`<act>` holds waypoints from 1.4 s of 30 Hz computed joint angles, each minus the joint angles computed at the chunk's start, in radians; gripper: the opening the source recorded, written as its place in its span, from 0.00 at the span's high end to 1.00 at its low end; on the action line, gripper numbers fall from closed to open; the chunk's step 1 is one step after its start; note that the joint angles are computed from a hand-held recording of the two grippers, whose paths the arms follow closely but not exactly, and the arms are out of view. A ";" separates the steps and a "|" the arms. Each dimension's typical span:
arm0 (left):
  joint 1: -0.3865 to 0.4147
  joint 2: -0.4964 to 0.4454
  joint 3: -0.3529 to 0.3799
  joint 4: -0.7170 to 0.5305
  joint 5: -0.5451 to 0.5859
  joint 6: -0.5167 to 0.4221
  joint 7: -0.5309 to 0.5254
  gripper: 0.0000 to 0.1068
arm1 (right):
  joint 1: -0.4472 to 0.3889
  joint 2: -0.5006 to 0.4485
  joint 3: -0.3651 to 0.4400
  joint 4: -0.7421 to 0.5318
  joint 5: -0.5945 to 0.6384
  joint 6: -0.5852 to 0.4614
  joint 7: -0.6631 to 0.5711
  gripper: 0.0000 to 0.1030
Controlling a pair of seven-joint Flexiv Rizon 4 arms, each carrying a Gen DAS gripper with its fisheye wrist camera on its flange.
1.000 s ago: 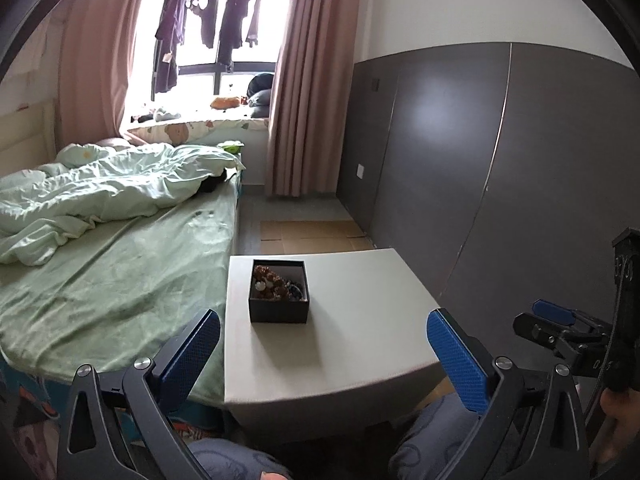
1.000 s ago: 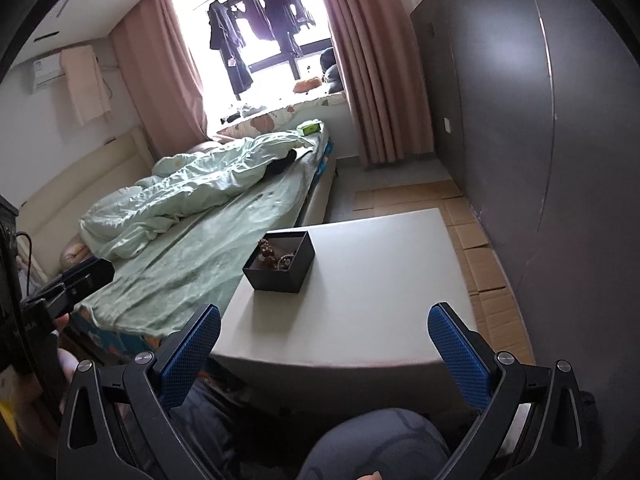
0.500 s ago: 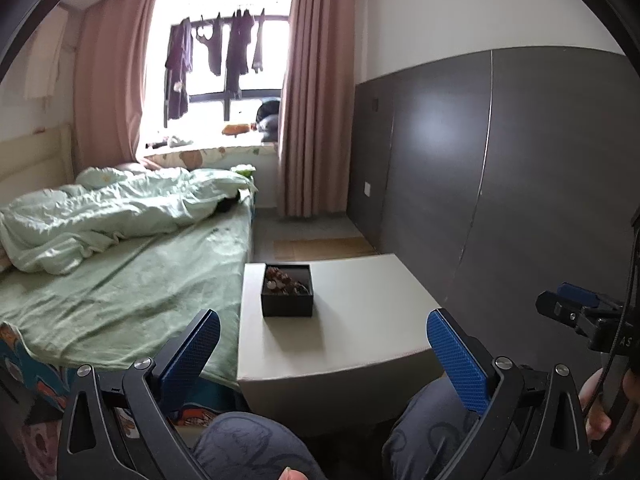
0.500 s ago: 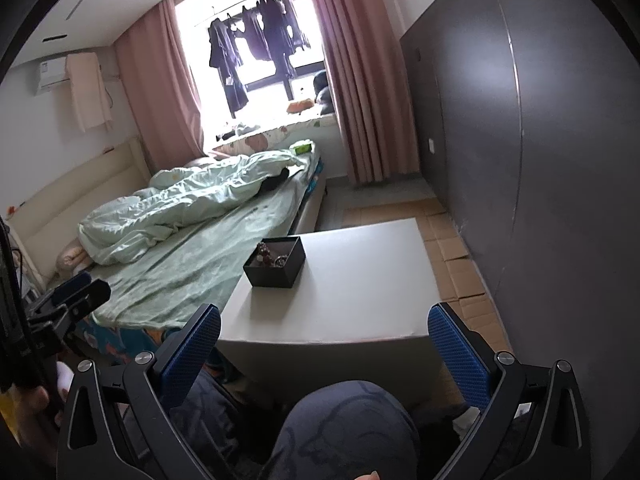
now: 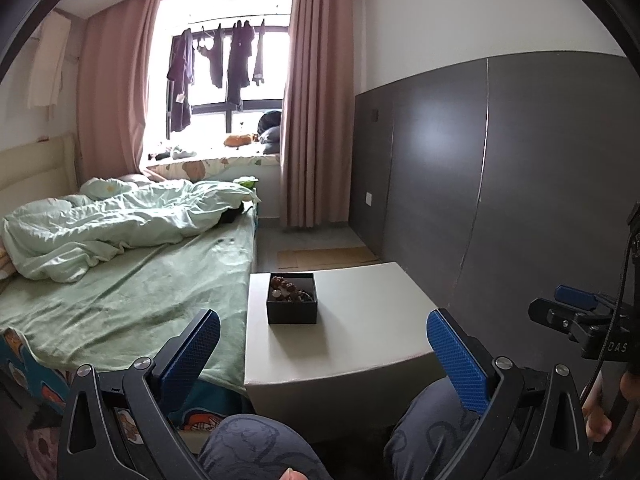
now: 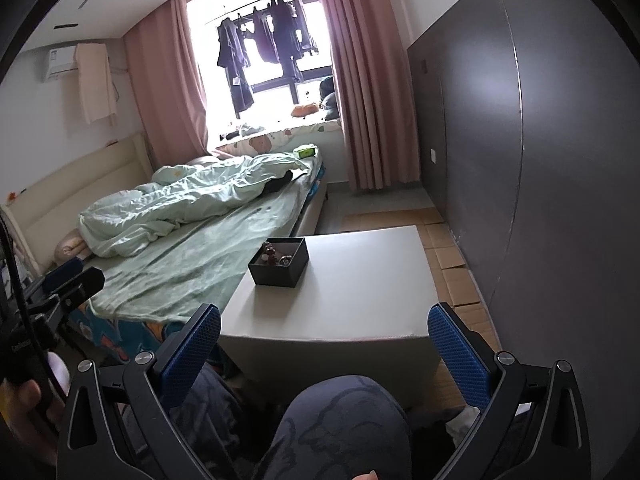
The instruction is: Organize jewelry
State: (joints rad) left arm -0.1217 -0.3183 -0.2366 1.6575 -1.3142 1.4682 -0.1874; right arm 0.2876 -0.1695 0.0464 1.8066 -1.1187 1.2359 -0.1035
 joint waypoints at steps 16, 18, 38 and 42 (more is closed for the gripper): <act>-0.008 0.003 0.010 0.000 -0.025 -0.005 0.021 0.04 | 0.014 -0.009 0.001 -0.009 0.009 -0.017 -0.003 0.00; -0.007 0.003 0.011 0.000 -0.020 -0.008 0.016 0.04 | 0.014 -0.009 0.000 -0.009 0.006 -0.016 -0.002 0.00; 0.000 0.005 0.016 -0.007 -0.022 -0.027 0.000 0.04 | 0.007 0.004 0.009 0.003 -0.004 -0.040 0.003 0.00; 0.000 0.005 0.016 -0.006 -0.020 -0.027 -0.002 0.04 | 0.009 0.004 0.012 -0.001 0.001 -0.045 -0.011 0.00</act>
State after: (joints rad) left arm -0.1215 -0.3129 -0.2209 1.6518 -1.3346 1.4412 -0.1896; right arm 0.2966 -0.1659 0.0582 1.8056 -1.1176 1.1906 -0.1144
